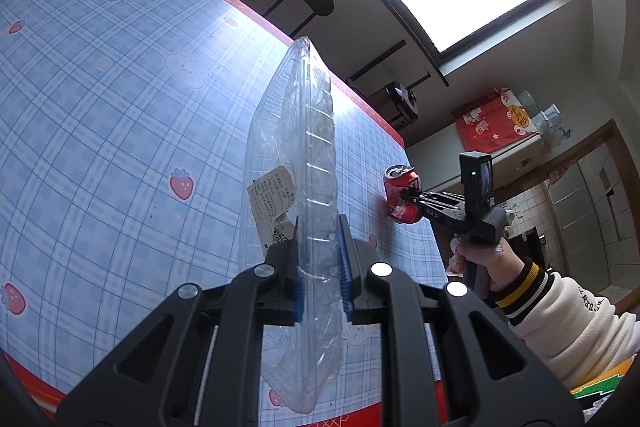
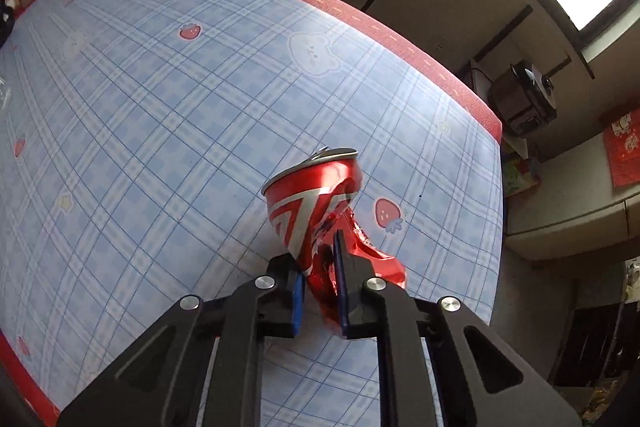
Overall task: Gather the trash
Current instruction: 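Grasp the red crushed can with the right tool while the left tool holds the plastic box, then carry the box in the left tool while the right tool drops the red can into the bucket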
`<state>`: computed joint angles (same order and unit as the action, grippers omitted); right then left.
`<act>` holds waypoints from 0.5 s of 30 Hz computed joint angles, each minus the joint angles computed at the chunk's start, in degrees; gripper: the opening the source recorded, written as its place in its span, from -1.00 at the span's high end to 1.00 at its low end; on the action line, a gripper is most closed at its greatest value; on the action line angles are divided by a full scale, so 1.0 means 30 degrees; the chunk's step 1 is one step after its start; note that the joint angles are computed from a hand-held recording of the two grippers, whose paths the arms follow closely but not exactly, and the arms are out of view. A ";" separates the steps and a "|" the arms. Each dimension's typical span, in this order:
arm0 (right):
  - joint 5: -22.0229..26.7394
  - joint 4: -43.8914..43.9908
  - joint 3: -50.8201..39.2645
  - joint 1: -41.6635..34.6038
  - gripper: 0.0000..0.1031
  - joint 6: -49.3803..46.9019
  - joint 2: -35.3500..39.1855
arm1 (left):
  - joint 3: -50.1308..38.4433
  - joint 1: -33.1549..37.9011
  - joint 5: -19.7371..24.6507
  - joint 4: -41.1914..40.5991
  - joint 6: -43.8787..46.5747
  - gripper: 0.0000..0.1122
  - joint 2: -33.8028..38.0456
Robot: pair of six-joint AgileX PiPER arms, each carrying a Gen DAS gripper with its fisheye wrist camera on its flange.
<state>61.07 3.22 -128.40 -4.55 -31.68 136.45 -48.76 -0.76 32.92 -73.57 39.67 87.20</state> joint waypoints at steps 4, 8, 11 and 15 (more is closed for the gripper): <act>-0.0658 0.4747 0.3108 -0.2218 0.88 -0.0905 -0.2508 | -0.0614 -0.1395 -0.0893 0.1390 -0.1947 0.69 -0.0473; -0.1409 0.9323 0.7260 -0.4766 0.88 -0.2887 -0.5583 | -0.2081 -0.3101 -0.1634 0.3467 -0.4501 0.68 -0.0442; -0.1125 1.2473 0.9567 -0.7203 0.88 -0.4412 -0.7543 | -0.3358 -0.4440 -0.2070 0.5255 -0.6516 0.68 -0.0297; 0.0412 1.5449 1.0850 -1.1139 0.88 -0.6302 -0.9175 | -0.5461 -0.6464 -0.2525 0.8153 -0.9705 0.68 0.0299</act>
<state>62.31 49.57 -95.85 -37.97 -50.58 108.93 -65.15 -20.15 25.34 -49.11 10.55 88.10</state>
